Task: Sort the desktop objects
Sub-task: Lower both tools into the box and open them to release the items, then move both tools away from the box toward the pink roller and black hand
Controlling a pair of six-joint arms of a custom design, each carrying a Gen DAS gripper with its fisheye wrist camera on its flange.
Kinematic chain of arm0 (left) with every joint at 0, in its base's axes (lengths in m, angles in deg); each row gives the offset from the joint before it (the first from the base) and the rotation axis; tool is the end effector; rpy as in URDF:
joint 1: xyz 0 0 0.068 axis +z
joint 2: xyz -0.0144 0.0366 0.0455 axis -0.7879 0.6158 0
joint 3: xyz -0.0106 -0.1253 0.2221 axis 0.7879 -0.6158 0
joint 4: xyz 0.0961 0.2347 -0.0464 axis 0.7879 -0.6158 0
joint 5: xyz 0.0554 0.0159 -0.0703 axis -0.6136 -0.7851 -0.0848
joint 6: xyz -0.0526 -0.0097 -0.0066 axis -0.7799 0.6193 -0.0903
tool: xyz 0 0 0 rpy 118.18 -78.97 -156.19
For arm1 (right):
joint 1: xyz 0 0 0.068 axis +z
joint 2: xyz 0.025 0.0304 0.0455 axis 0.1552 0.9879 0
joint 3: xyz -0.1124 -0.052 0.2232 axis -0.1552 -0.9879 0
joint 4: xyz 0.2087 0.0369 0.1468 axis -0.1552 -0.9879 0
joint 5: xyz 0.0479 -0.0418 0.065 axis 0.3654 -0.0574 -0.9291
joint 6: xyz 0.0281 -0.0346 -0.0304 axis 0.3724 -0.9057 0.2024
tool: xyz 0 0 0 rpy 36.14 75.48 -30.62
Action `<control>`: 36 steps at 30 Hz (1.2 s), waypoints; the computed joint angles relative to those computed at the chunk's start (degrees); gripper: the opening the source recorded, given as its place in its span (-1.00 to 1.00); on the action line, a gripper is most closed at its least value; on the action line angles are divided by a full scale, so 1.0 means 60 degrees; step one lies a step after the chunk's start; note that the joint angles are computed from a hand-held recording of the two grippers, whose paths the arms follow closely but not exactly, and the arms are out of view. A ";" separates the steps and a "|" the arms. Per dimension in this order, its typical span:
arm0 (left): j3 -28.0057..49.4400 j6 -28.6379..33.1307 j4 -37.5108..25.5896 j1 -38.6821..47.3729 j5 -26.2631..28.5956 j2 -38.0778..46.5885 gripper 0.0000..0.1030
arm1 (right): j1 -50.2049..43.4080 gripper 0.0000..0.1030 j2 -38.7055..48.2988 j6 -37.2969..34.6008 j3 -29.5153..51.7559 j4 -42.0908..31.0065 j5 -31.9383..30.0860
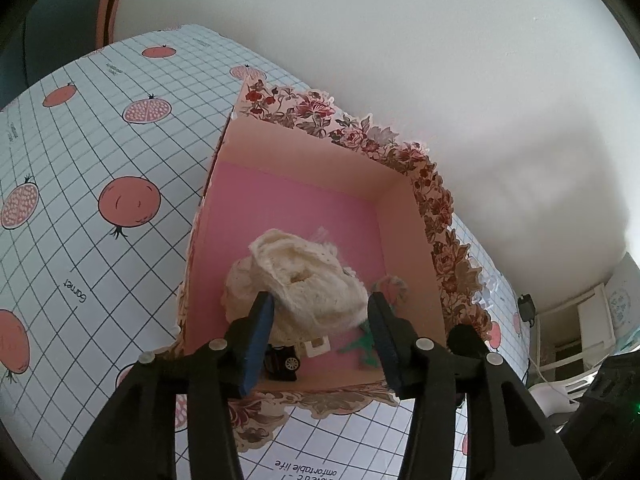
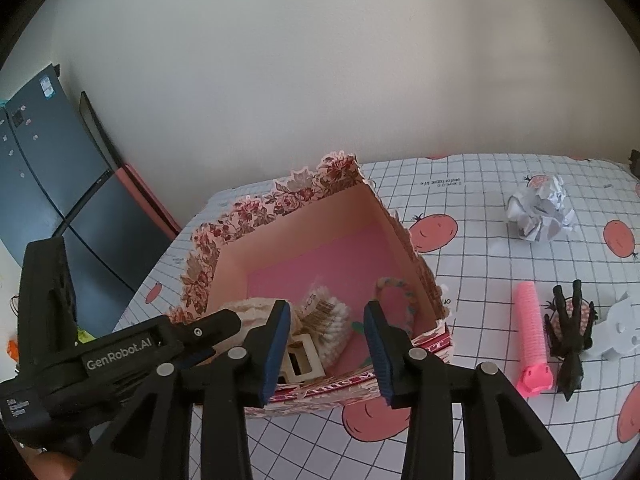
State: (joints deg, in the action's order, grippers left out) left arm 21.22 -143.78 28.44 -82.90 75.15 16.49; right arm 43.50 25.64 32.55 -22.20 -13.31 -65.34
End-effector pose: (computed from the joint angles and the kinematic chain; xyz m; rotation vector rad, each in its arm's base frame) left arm 0.2575 -0.1471 0.2443 -0.6745 2.4267 -0.4603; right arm 0.2864 0.2039 0.2398 -0.3224 2.3247 0.6850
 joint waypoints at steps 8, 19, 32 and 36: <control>0.0437 -0.0004 -0.0460 -0.0221 -0.0463 0.0166 0.18 | -0.0274 -0.19 -0.0327 -0.0078 -0.0087 -0.0080 -0.0194; 0.0935 0.0042 -0.0879 -0.0605 -0.1167 0.0328 0.37 | -0.0790 -0.19 -0.0938 -0.0194 -0.0349 -0.0166 -0.0491; 0.2032 0.0347 -0.1093 -0.1539 -0.2458 0.0884 0.39 | -0.1890 -0.14 -0.1829 -0.0494 -0.0676 -0.0485 -0.0987; 0.2387 0.0412 -0.1023 -0.1833 -0.2631 0.1154 0.48 | -0.2376 -0.13 -0.2119 -0.0732 -0.0753 -0.0678 -0.1184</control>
